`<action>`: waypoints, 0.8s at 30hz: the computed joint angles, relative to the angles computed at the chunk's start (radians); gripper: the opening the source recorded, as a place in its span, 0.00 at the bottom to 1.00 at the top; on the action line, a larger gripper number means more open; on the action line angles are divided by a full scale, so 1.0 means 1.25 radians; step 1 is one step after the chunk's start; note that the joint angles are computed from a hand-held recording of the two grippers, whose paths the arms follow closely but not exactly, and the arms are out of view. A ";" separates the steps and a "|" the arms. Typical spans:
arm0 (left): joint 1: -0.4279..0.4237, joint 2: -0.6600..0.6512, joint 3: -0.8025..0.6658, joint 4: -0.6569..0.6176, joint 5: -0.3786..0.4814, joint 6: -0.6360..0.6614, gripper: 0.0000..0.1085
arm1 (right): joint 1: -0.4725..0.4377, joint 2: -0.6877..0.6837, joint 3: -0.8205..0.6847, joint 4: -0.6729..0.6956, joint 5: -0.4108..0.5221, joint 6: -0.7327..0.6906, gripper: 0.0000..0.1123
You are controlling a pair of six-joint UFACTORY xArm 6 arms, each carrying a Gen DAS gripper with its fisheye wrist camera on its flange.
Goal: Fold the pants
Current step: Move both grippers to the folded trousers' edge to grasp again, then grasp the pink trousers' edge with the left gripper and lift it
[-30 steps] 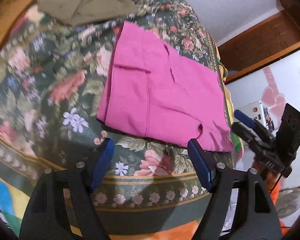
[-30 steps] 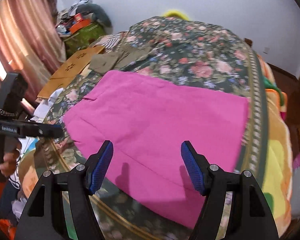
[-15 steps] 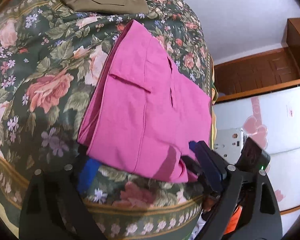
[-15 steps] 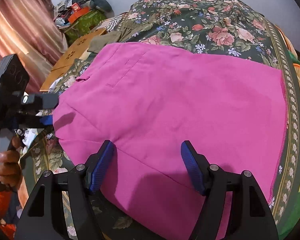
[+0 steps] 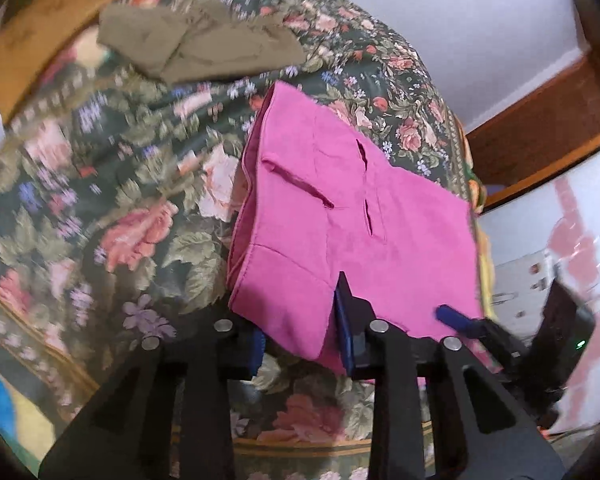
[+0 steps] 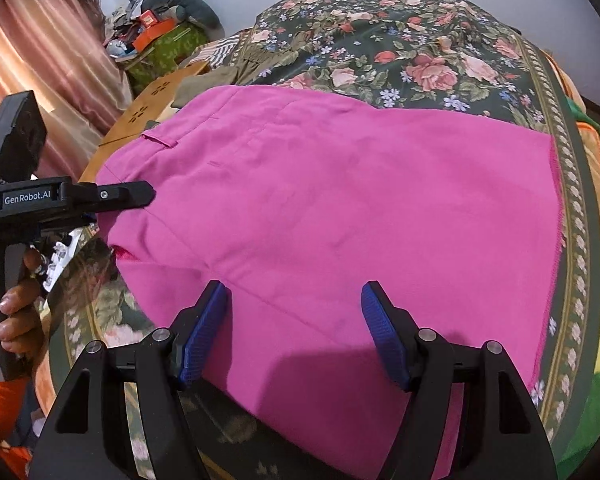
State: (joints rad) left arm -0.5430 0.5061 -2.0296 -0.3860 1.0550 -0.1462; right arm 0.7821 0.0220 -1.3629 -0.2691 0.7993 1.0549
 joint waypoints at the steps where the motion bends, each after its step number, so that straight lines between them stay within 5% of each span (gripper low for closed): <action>1: -0.009 -0.022 0.026 0.039 -0.020 0.003 0.25 | 0.006 -0.007 0.005 -0.012 0.011 0.006 0.57; 8: -0.069 -0.181 0.230 0.400 -0.189 -0.029 0.20 | 0.039 -0.053 0.040 -0.071 0.051 0.054 0.57; 13: -0.088 -0.217 0.265 0.578 -0.233 -0.052 0.19 | 0.051 -0.084 0.069 -0.108 0.069 0.097 0.57; 18: -0.109 -0.193 0.201 0.581 -0.245 -0.003 0.18 | 0.060 -0.111 0.104 -0.133 0.071 0.146 0.57; 24: -0.143 -0.102 0.015 0.424 -0.201 0.115 0.17 | 0.064 -0.117 0.113 -0.149 0.063 0.166 0.57</action>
State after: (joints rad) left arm -0.7213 0.3784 -2.0108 0.1442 0.8035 -0.0021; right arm 0.8622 -0.1247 -1.2221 -0.4551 0.8782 1.2625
